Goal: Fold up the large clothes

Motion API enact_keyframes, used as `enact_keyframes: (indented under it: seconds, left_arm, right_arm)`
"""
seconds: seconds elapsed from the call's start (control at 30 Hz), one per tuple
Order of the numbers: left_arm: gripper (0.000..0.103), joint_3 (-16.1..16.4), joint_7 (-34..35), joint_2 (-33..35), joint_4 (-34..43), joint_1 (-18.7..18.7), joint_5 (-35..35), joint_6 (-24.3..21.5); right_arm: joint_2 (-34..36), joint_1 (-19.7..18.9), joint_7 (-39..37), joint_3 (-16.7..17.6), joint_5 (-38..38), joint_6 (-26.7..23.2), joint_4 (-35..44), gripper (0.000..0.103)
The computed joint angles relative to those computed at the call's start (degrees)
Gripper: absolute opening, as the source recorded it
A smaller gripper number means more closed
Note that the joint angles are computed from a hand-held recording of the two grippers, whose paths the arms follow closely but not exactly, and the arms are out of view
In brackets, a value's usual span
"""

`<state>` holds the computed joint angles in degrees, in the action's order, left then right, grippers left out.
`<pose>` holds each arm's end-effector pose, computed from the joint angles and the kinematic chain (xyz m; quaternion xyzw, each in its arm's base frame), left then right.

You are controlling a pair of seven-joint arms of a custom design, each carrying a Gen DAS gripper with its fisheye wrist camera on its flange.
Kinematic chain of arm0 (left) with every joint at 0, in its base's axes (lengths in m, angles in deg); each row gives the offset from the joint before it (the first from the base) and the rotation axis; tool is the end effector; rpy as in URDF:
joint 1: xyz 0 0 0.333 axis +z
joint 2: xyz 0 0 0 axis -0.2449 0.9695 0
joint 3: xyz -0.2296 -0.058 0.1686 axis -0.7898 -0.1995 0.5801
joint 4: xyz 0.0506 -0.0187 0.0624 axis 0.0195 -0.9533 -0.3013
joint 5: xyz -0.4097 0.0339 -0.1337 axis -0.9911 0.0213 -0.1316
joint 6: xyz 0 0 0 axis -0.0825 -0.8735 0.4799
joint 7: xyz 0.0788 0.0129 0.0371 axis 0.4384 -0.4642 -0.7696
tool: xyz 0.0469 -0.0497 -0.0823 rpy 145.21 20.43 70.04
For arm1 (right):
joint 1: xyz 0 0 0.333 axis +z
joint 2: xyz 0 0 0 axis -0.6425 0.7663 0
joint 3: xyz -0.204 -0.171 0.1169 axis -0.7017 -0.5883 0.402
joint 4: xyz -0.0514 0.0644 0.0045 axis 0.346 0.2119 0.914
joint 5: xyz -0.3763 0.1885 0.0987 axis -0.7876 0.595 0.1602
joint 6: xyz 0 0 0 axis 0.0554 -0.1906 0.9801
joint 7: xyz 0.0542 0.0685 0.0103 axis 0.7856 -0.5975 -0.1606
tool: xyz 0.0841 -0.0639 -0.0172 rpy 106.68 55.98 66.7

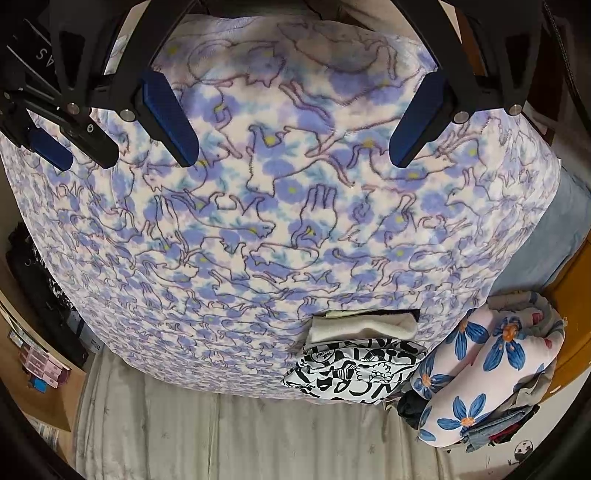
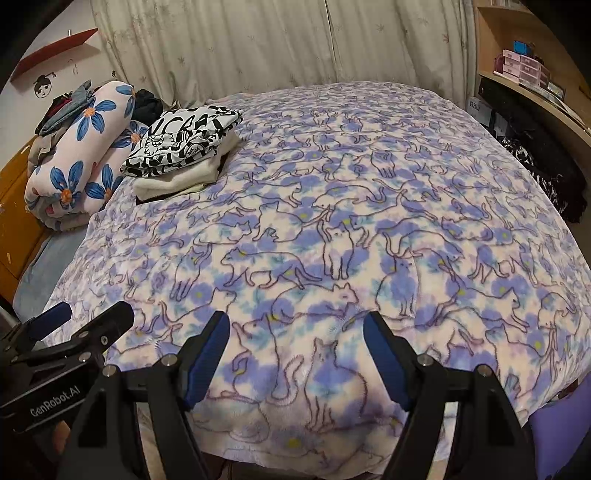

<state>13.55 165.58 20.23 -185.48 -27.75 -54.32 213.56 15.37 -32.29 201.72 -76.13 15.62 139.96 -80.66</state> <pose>0.4362 -0.1791 0.5503 -0.5534 0.7677 -0.2729 0.1731 0.3747 0.1218 0.5150 -0.5170 0.7868 -0.2310 0.2456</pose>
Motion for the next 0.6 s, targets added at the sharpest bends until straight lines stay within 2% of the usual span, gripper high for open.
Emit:
enact_keyframes:
  seconds: [0.6]
  left_arm:
    - [0.102, 0.07, 0.22, 0.13, 0.04, 0.09, 0.03, 0.04]
  right_arm:
    - [0.44, 0.12, 0.05, -0.06, -0.09, 0.05, 0.30, 0.075]
